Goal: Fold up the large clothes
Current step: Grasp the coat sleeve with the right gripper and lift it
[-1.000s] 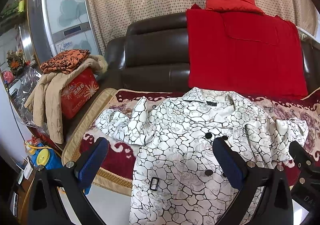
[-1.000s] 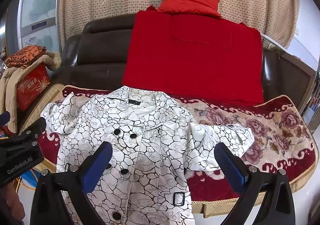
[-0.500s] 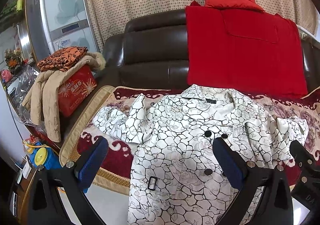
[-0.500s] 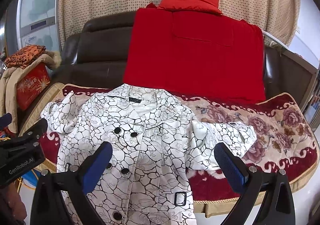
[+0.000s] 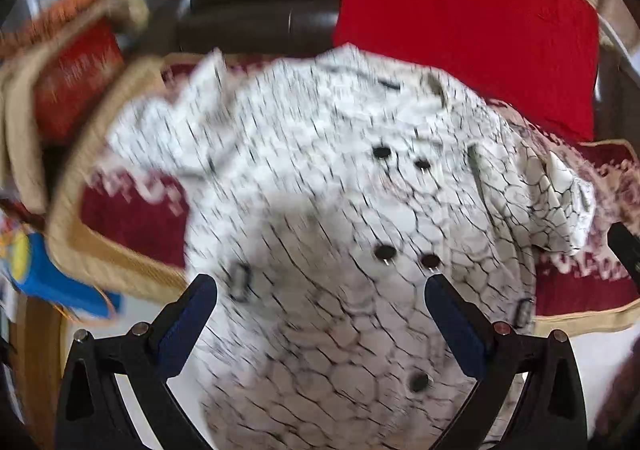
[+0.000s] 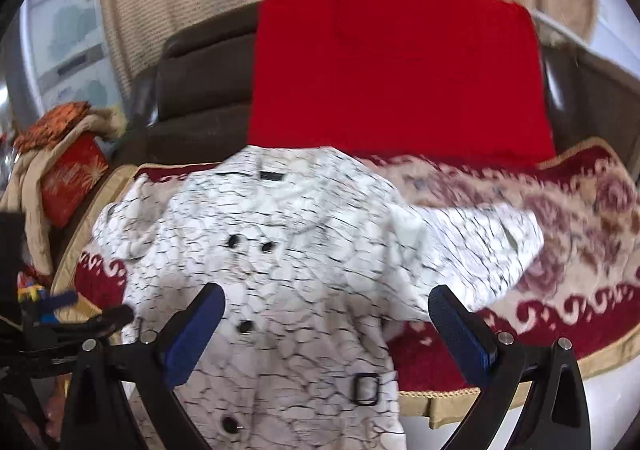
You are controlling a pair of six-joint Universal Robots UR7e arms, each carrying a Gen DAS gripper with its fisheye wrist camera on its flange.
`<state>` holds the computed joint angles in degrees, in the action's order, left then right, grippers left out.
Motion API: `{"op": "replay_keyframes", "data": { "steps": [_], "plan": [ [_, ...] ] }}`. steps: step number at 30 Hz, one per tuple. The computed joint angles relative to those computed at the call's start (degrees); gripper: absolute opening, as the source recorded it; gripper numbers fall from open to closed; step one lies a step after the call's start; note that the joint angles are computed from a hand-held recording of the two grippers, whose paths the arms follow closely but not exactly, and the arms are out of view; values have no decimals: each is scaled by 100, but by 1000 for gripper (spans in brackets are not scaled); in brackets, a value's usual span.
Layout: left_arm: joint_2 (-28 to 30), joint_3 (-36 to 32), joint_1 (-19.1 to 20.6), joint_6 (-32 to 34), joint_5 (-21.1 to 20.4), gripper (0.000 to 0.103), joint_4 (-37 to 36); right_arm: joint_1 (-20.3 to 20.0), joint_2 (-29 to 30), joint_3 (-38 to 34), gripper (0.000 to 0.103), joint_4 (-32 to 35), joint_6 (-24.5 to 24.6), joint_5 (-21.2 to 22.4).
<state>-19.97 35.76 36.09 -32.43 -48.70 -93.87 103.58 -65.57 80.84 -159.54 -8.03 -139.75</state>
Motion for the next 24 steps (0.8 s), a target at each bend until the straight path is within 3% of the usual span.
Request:
{"op": "replay_keyframes", "data": {
  "steps": [4, 8, 11, 15, 20, 24],
  "plan": [
    [-141, 301, 88, -62, -699, 103, -493, -460, -383, 343, 103, -273, 398, 63],
    [-365, 925, 49, -39, -972, 103, -1428, -1063, -830, 601, 103, -214, 1159, 522],
    [-348, 975, -33, -63, -662, 103, -1260, -1565, -1109, 750, 103, -245, 1383, 1355],
    [-297, 917, -127, 160, 104, 103, -964, -2290, -1372, 862, 103, -329, 2299, 2744],
    [-375, 1063, -223, 614, 574, 103, -1284, -2815, -1381, 841, 100, -479, 3150, 3630],
    [-310, 984, -238, 943, 670, 103, -1296, -3105, -1185, 626, 88, -578, 3530, 4135]
  ]
}}
